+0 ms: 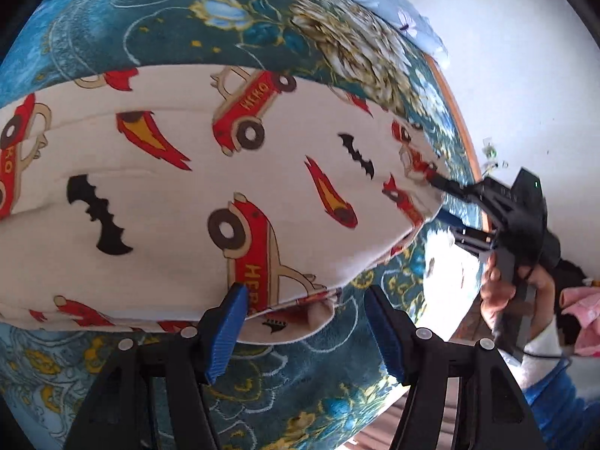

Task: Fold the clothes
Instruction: 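Grasp the pants leg end with the left tool while the right tool grasps the waistband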

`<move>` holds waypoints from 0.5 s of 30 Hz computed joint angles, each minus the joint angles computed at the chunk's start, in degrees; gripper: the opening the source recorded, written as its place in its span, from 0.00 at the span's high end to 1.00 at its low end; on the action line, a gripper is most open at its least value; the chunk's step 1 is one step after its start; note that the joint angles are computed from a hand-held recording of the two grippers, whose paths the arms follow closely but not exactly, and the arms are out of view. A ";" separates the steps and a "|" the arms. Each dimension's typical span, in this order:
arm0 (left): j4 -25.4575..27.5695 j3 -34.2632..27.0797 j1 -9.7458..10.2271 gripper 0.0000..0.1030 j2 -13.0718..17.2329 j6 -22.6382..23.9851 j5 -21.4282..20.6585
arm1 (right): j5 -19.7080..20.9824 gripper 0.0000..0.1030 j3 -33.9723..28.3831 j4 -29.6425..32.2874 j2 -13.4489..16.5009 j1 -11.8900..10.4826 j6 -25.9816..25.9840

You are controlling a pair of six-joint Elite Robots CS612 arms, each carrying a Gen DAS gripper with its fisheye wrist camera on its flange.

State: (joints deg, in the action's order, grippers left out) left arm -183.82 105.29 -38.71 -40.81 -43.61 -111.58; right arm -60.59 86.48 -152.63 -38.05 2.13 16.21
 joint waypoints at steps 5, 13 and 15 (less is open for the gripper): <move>0.54 -0.19 -0.04 0.33 -0.07 0.87 0.11 | 0.67 0.52 0.19 -5.73 1.42 -0.75 11.08; -4.85 -0.48 1.80 0.32 1.88 -4.93 -5.62 | -3.89 0.64 -1.64 -3.90 1.33 0.34 13.35; -5.99 -0.29 2.04 0.32 2.09 -5.75 -6.47 | -4.83 0.70 -1.67 -3.52 1.23 0.50 13.48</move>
